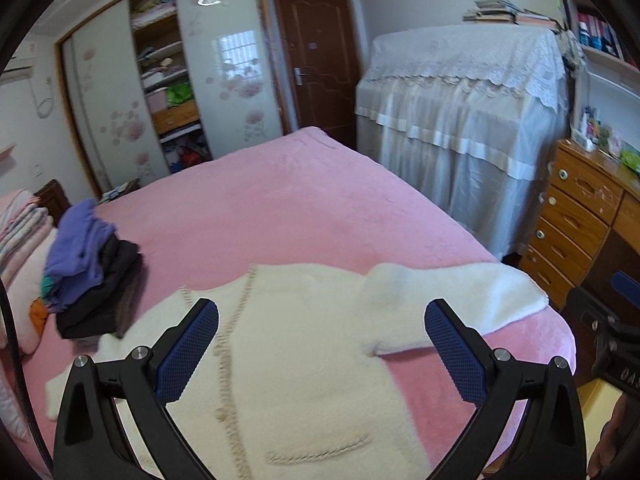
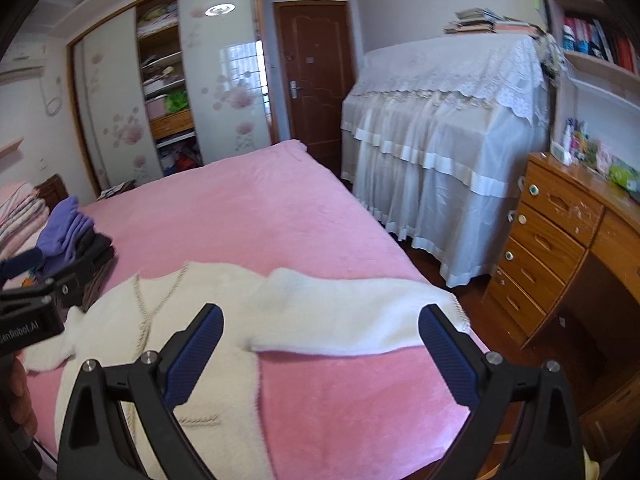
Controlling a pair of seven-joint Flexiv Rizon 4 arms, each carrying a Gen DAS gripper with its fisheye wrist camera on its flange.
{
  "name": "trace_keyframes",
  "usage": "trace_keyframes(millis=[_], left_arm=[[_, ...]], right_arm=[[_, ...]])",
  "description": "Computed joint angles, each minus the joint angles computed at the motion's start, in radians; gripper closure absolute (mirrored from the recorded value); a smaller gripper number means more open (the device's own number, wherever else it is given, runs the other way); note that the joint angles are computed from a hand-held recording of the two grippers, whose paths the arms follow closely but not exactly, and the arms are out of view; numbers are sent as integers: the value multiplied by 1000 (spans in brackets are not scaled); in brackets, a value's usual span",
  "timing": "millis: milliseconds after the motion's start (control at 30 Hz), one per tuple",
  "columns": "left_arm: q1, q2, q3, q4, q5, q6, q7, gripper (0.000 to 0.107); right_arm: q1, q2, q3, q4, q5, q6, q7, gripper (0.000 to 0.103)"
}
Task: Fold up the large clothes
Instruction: 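Grasp the cardigan sleeve cuff with the right gripper and lift it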
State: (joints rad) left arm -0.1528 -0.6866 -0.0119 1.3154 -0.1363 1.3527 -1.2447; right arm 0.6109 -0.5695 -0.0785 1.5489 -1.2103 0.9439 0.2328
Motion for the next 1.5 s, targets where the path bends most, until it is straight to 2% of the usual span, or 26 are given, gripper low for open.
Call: trace_keyframes(millis=[33,100,200,267,333,400,467,533,600,700,867,933,1000,1033,1067,1100,1133,1200,1300,1400,1500], left_arm=[[-2,-30,-16,-30,-2,-4,13,4],[-11,-91,-40,-83,-4,15,35,4],[-65,-198,-3,-194,16,53,27,4],[-96,-269,25,-285,25,38,23,4],[-123,-341,52,-382,29,4,5,4],[-143,-403,82,-479,34,-59,-24,4],[-146,-470,82,-586,37,-134,-43,4],[-150,-544,89,-707,44,-209,-75,4],[-151,-609,97,-818,57,-293,-109,4],[-146,-682,72,-940,65,-388,-134,4],[-145,-730,46,-1004,80,-411,-138,4],[-148,-753,45,-1045,81,-433,-136,4],[-147,-756,40,-1051,82,-443,-136,4],[-146,-752,35,-1044,80,-444,-133,4],[-145,-742,29,-1025,79,-439,-131,4],[-144,-724,24,-992,81,-424,-131,4],[-143,-697,18,-940,84,-402,-129,4],[-139,-658,10,-873,84,-373,-121,4],[-133,-587,14,-755,91,-320,-126,4],[-136,-526,67,-686,116,-324,-181,4],[-121,-447,107,-588,146,-316,-259,4]], right_arm=[[-10,1,-5,14,2,4,21,4],[-61,-8,-7,45,18,78,64,4],[-120,-37,-28,79,35,218,121,4],[-141,-60,-45,97,64,260,137,7],[-156,-90,-72,111,74,348,178,14],[-168,-133,-127,122,67,496,252,19],[-156,-177,-192,125,76,622,312,21],[-99,-240,-338,122,74,813,424,21],[-49,-301,-430,117,157,920,444,21],[-33,-381,-468,96,292,1027,426,24],[-6,-462,-500,60,484,1078,379,25],[-17,-470,-488,38,499,1055,354,29],[-73,-461,-417,-3,445,985,335,40],[-91,-462,-390,-19,436,959,325,51],[-125,-458,-339,-37,413,920,311,68],[-150,-461,-308,-52,400,904,303,78],[-148,-468,-310,-55,424,918,290,87],[-91,-465,-372,-28,487,930,269,92],[12,-443,-479,17,560,922,223,94],[109,-445,-595,31,655,963,177,95],[163,-435,-649,-4,699,966,117,95]])
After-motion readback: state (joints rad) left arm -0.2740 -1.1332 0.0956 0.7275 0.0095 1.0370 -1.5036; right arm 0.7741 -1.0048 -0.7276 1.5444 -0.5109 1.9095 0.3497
